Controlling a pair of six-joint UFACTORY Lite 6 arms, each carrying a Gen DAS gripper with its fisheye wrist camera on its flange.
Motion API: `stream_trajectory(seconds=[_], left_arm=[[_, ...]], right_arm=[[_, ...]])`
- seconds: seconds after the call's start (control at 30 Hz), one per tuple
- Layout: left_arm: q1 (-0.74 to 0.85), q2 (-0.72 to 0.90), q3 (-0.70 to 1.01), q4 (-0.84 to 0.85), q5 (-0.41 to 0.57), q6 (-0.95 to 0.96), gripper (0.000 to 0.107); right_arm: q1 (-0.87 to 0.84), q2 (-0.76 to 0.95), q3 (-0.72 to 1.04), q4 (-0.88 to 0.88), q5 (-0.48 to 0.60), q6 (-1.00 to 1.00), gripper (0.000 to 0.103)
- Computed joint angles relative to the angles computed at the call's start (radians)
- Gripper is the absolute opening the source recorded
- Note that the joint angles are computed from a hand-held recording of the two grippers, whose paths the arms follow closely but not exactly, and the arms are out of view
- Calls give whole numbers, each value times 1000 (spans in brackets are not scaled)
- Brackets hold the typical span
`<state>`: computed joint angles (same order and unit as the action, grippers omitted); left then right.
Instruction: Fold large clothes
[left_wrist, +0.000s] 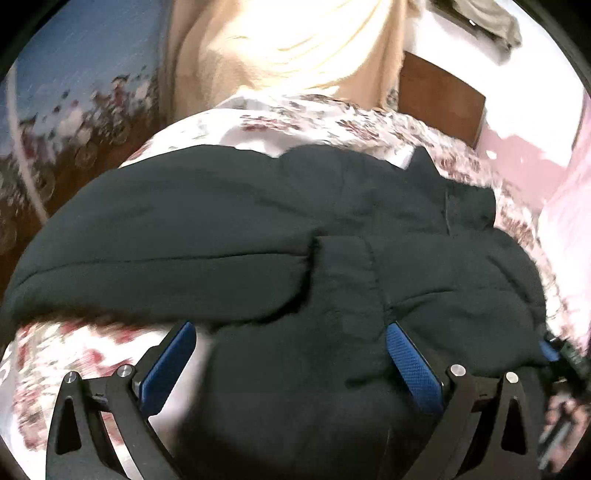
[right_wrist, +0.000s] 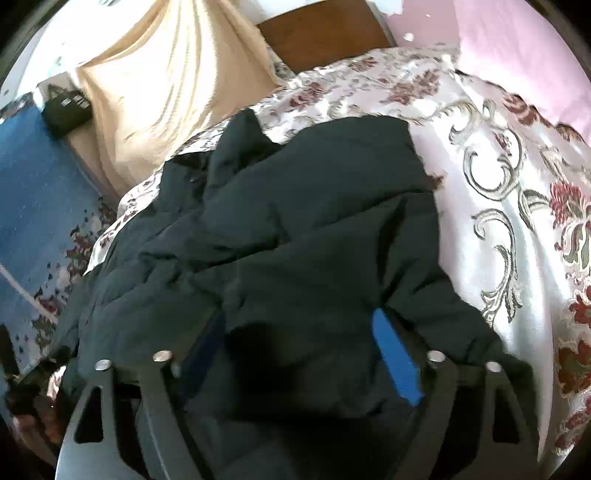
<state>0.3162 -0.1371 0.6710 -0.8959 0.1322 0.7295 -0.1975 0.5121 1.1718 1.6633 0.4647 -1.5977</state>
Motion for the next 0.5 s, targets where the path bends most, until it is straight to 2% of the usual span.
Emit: stream_trajectory(seconds=[0.07,0.13,0.23,0.33,0.43,0.5], left_arm=[[139,-82,-31,-23,131,75,103],[334,-134,-60,-100,268,241,103],[612,-106,-63,-191,369,495,103],[852,65,16,-281,431,687,103],[1027,363,216,-301,620,585,103],[1072,480,307,-332,688,530,103]], right_arm=[[13,-27,-20,4,-23,-10,84],[39,-95,-86,46,-56,-67,86],[86,-187,-164,149,-107,-198,87],[182,-301,-247,318,-204,-371,87],[326,-410,-286,544,-326,-599,87],[438,-446,-268,740,-407,-793,87]])
